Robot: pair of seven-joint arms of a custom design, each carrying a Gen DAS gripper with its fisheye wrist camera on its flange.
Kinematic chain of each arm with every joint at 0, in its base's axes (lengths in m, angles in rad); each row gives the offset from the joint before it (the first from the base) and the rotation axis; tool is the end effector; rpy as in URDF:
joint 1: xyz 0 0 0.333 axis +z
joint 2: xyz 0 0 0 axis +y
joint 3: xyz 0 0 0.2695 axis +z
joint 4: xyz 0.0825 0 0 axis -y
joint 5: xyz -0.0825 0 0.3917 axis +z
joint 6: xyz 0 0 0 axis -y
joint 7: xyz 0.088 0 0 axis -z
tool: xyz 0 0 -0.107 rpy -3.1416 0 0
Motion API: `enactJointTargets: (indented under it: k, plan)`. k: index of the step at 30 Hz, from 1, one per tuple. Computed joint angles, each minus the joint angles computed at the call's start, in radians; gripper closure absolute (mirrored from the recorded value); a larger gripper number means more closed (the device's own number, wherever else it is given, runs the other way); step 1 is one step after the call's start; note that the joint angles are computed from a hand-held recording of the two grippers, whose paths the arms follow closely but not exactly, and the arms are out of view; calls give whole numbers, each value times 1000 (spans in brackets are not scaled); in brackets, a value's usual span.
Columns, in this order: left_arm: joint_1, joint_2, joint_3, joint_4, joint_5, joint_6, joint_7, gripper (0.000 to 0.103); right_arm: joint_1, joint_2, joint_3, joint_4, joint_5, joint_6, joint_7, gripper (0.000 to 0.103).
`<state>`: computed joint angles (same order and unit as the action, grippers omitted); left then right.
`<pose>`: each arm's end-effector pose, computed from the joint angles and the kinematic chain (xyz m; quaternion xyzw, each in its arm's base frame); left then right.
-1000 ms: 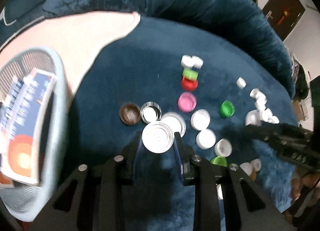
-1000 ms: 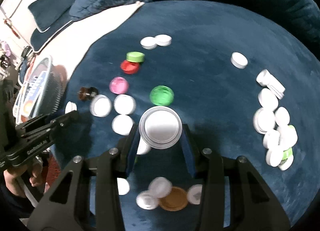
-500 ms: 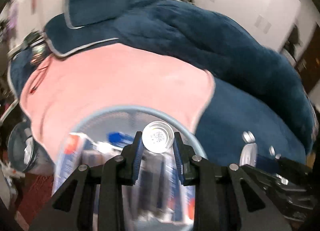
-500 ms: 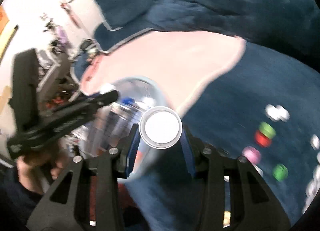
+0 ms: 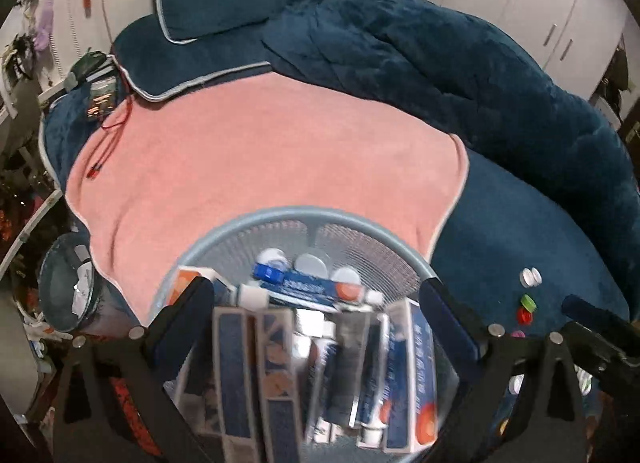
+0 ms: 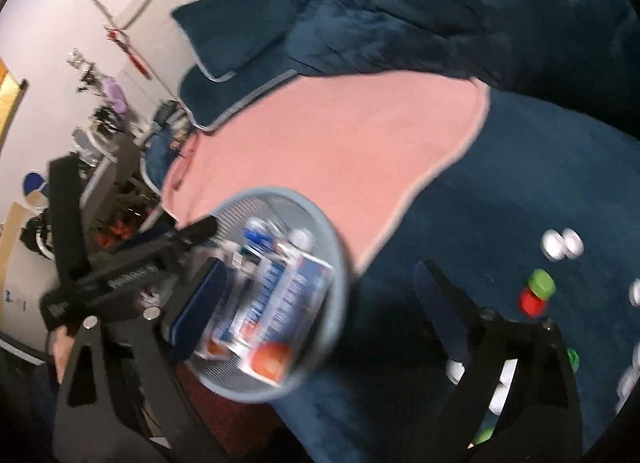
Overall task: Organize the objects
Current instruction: 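Carry both white caps over the basket and release them inside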
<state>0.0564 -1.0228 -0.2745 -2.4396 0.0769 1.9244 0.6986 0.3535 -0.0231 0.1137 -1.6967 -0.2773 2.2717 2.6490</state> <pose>0.3144 -0.0918 0.6226 -0.8725 0.3977 -0.1841 0.2161 0.5451 0.2681 0.6082 -0.4852 0.8143 -0.1321 0.2900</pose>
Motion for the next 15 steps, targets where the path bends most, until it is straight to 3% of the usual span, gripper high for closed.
enactJointTargets:
  k: [4,15]
  plan:
    - [-11,22,-19,25,1,-5,-3,1,-2,-48,3,-44,-9,-63,42,0]
    - [-61,110,-61,108,6,-12,-31,1,-13,-198,27,-187,-30,-105,123,0]
